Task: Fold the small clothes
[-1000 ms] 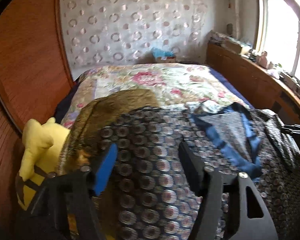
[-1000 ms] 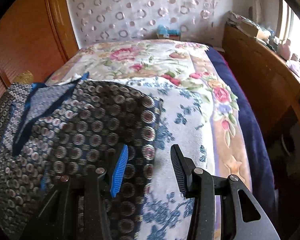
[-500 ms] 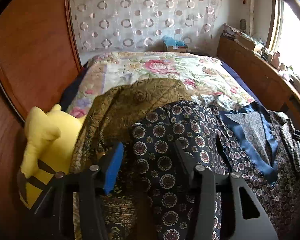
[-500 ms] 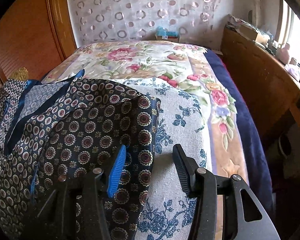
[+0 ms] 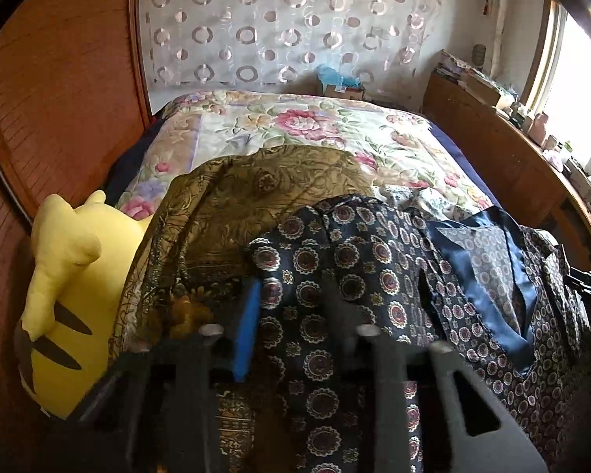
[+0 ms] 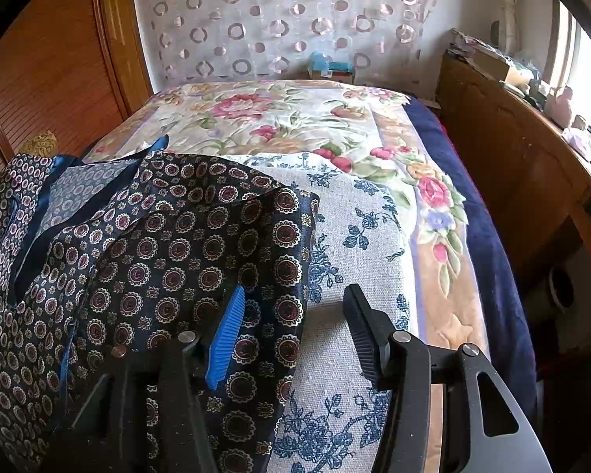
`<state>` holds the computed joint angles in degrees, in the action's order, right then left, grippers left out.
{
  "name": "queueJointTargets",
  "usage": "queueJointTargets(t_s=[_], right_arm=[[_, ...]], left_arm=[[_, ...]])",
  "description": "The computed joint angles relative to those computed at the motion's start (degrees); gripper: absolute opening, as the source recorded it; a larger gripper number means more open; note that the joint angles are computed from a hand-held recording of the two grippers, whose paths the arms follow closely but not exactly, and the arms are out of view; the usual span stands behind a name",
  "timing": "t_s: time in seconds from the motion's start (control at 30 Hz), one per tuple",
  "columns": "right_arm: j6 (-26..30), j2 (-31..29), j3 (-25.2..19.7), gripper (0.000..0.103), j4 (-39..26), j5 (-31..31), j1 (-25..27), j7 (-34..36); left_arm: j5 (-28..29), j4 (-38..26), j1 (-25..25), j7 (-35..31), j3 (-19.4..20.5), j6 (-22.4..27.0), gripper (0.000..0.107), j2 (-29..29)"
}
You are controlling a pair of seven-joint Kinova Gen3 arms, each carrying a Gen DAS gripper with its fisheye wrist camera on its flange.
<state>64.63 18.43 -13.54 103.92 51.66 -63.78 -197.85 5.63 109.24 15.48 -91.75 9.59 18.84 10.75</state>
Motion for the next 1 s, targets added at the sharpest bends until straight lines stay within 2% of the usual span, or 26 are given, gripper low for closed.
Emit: queueJointTargets(t_s=[0.07,0.17,0.4,0.5,0.6,0.63,0.7,0.73,0.77,0.83,1.0], right_arm=[[0.01,0.00,0.00,0.054,0.01,0.00,0.00,0.01],[0.02,0.02,-0.01,0.055,-0.01,0.00,0.00,-0.02],[0.07,0.08,0.00,0.055,-0.11,-0.07,0.05,0.18],[-0.67,0.02,0.14,0.055,-0.05,0.08,0.65,1.40],[-1.55,-0.07,0.55,0.054,-0.14,-0.06,1.65,2.04],[-1.46,0.08,0.60,0.049,-0.55,-0.29,1.91,2.78],[-2.81,-0.11,0.58,0.027,-0.68,-0.08,2.39,4.08],[-3.64,-0.05,0.44,0.012,-0.96,-0.18,2.65,5.26],[-3.91,0.11,0.34,0.004,-1.47,-0.49,2.70,6.53],[-2.31,0.94,0.42,0.003,-2.94,-0.22,1.28,7.59],[3.18,0.50,-0.40,0.002,-3.52,6.83,-6.21,0.68]], left_arm=[[-0.46,0.59,0.54,0.27,-0.13,-0.73,0.008,-0.61],[1.67,2.36,-0.45,-1.97,1.59,-2.63,0.004,-2.27],[4.30,7.27,1.04,-4.15,2.94,-7.55,0.002,-6.85],[2.26,9.21,3.07,-2.12,2.43,-9.04,0.002,-8.79],[3.00,11.14,3.86,-2.82,2.48,-10.19,0.002,-10.67],[3.69,11.78,4.16,-3.45,2.32,-10.57,0.002,-11.28],[5.44,13.26,5.22,-4.74,1.61,-11.26,0.002,-12.75],[4.92,14.01,5.16,-3.99,1.94,-11.60,0.002,-13.44],[4.81,14.55,5.50,-3.65,1.78,-11.70,0.002,-14.12],[5.67,16.09,7.11,-4.13,0.43,-12.23,0.002,-15.78],[5.64,20.54,9.92,-3.36,-2.03,-13.95,0.002,-21.02]])
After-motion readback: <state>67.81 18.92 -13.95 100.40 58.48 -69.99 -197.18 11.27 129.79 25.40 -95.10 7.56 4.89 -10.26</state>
